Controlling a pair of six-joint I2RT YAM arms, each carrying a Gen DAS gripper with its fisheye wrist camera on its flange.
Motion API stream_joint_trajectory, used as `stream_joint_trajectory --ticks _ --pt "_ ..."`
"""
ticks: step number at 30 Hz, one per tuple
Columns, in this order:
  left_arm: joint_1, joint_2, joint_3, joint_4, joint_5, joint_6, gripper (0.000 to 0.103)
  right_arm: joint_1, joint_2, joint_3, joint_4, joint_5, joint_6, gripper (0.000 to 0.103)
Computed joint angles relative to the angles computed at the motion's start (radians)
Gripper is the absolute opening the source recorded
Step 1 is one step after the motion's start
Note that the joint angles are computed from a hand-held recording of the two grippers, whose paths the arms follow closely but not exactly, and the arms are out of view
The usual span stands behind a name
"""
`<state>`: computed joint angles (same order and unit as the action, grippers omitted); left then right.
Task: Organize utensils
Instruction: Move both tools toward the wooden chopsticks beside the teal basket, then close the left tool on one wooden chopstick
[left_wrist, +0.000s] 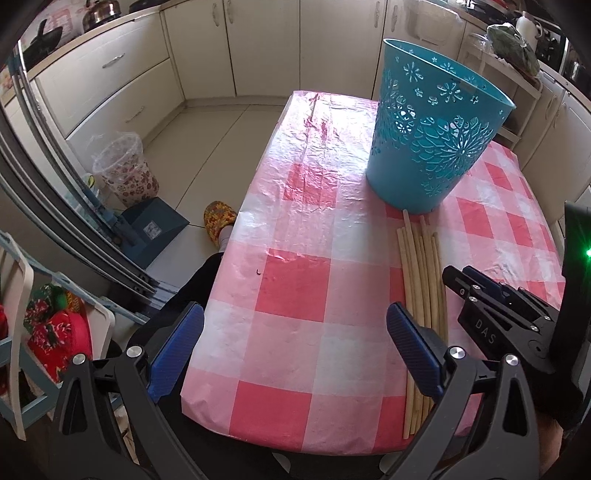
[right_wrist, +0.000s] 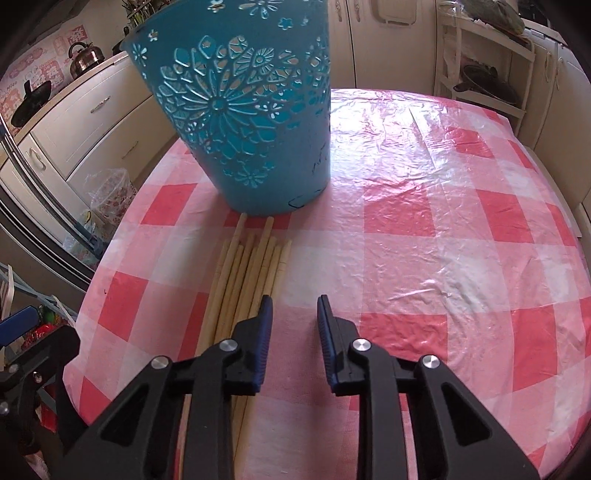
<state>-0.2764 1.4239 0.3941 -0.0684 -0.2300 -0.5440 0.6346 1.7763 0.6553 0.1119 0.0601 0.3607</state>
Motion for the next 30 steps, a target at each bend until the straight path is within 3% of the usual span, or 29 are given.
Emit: stream_joint_trajectory --ticks 9,12,21,30 --pt "0.006 0.121 0.059 0.06 0.021 0.007 0.095 0.002 0.004 0.006 -0.008 0.037 -0.062 0.024" --pt "0.011 0.19 0.092 0.094 0.043 0.027 0.095 -0.012 0.004 0.016 -0.034 0.045 -0.108 0.009" --pt "-0.016 0.424 0.242 0.159 0.078 0.055 0.094 -0.102 -0.019 0.009 -0.06 -0.039 -0.275 0.009" --pt "-0.037 0.52 0.322 0.135 0.04 0.071 0.087 -0.15 -0.009 -0.009 -0.014 -0.12 -0.276 0.009"
